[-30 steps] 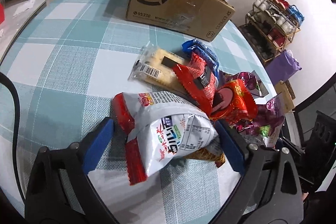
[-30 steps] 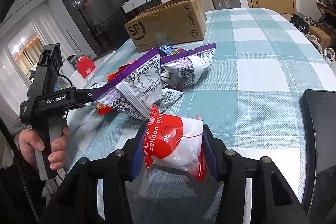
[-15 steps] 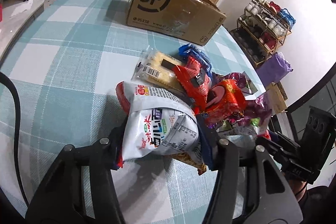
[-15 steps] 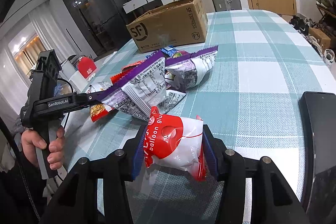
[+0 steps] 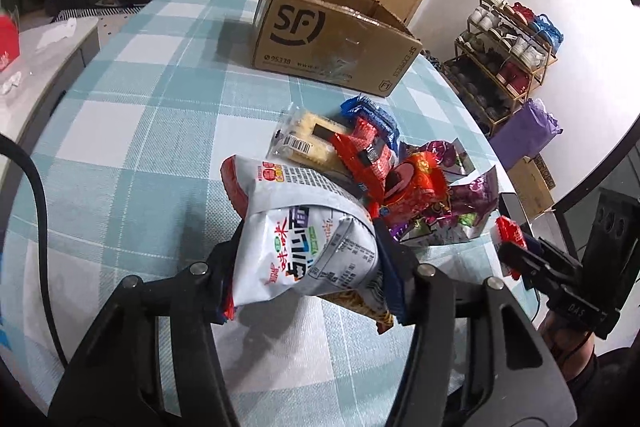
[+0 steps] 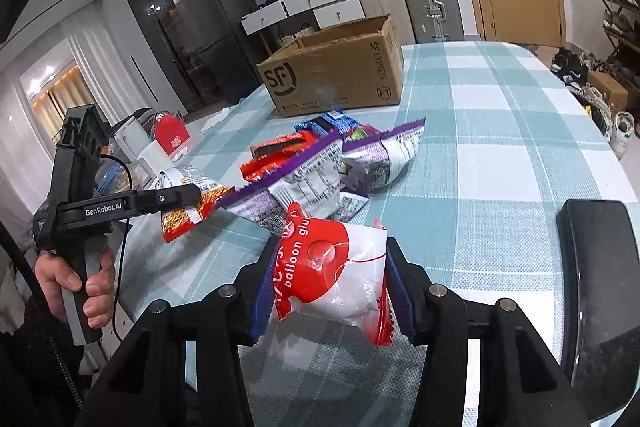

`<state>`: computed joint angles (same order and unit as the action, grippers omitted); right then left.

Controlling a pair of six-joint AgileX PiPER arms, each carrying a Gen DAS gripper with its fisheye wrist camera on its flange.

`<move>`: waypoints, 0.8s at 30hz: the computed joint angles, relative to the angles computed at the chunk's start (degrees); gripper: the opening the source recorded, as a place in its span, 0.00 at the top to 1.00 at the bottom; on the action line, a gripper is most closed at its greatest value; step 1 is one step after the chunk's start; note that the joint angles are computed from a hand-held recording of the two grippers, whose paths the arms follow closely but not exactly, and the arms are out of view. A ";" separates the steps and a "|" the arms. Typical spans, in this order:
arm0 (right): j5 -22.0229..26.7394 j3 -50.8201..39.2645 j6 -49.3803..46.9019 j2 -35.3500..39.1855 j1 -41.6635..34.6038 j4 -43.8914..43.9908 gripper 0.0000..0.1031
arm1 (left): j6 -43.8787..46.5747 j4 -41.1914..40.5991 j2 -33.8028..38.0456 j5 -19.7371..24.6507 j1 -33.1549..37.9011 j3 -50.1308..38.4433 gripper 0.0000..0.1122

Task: Organize snacks
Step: 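Lift both held bags and carry them over the cardboard box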

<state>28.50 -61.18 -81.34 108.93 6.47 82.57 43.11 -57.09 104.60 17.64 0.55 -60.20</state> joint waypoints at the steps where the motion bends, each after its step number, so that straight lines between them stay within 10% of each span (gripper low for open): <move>1: -0.04 -0.11 0.23 -0.27 0.01 -0.17 0.51 | -1.31 1.77 -0.48 0.07 -0.07 -0.01 0.53; 24: 8.33 -14.62 11.53 -4.69 -0.36 -6.50 0.51 | -17.09 18.95 -10.01 13.54 2.74 -15.33 0.52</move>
<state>36.83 -75.80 -69.81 104.24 6.11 76.06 26.03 -38.14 94.59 31.17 3.29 -75.53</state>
